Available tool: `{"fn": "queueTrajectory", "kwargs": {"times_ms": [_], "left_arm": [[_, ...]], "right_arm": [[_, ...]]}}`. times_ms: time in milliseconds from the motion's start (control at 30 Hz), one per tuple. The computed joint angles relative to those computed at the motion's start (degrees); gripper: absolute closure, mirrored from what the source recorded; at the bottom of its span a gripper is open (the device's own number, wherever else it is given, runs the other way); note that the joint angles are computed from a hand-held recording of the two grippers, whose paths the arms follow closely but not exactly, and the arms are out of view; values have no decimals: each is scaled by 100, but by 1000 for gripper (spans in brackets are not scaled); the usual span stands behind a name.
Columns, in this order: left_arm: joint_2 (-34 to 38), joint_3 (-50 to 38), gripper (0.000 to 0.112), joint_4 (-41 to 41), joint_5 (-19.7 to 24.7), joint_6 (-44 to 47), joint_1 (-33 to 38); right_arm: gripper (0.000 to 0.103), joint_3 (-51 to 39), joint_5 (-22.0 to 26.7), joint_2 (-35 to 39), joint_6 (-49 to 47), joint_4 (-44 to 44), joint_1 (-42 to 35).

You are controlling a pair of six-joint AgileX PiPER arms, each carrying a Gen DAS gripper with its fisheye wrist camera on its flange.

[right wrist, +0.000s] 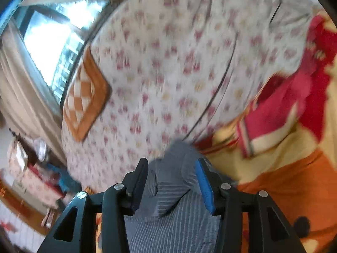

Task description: Fold large clothes

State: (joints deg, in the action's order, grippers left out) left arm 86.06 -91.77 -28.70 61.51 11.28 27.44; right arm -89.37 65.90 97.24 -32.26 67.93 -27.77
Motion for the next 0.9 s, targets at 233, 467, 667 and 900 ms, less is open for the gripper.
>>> {"fn": "queueTrajectory", "kwargs": {"times_ms": [233, 467, 667, 900], "left_arm": [[-289, 615, 67, 435, -333, -1213, -1557], [87, 1218, 67, 1688, -1160, -2202, -2527], [274, 1304, 67, 2712, -1314, -2185, -2810], [26, 1431, 67, 2649, -1343, -2328, -2313]], "right_arm": [[59, -455, -145, -214, 678, -1970, 1429], [59, -628, -439, 221, 1242, -3208, 2375], [59, -3, -1686, 642, 467, -3690, 2301], [59, 341, -2143, 93, 243, -4097, 2320]]}}
